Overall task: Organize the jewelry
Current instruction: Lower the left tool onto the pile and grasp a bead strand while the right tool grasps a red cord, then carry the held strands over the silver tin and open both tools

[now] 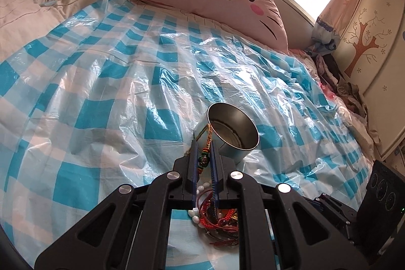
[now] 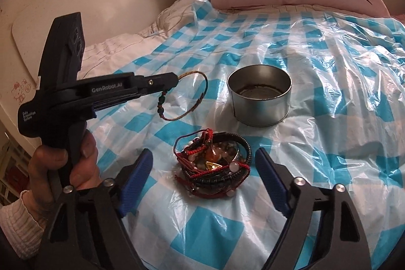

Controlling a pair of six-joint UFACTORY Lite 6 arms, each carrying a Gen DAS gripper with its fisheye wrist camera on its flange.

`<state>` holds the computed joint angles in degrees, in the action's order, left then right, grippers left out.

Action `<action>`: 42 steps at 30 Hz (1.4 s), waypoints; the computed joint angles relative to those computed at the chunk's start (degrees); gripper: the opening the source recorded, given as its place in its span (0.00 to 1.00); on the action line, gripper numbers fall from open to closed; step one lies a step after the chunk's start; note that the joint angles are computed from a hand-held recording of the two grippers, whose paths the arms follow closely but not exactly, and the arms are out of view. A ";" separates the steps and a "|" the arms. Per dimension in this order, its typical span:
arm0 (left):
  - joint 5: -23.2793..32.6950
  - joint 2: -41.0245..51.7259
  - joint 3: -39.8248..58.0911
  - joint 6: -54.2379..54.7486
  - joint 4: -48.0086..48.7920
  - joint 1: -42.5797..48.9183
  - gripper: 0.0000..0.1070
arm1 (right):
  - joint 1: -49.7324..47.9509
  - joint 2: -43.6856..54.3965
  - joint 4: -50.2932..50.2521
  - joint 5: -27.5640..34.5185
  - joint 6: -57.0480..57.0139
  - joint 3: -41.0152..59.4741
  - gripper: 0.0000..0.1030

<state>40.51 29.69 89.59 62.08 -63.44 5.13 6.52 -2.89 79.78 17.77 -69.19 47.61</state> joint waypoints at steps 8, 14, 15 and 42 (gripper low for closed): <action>0.49 0.80 0.28 0.78 -0.63 0.18 0.08 | -3.67 8.13 3.81 7.81 -2.24 6.32 0.55; 0.39 0.57 -0.24 1.26 -1.01 0.19 0.08 | -0.24 17.85 -10.45 4.92 14.95 16.45 0.36; 0.39 0.57 -0.24 1.26 -1.01 0.19 0.08 | -0.01 18.93 -12.06 4.54 17.08 17.36 0.34; 5.16 -0.31 0.96 5.39 -7.72 -0.70 0.08 | -8.93 5.07 41.12 9.29 -30.51 3.32 0.08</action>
<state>45.66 29.39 90.55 67.46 -71.17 4.42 -2.41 2.18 120.89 27.06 -99.70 50.93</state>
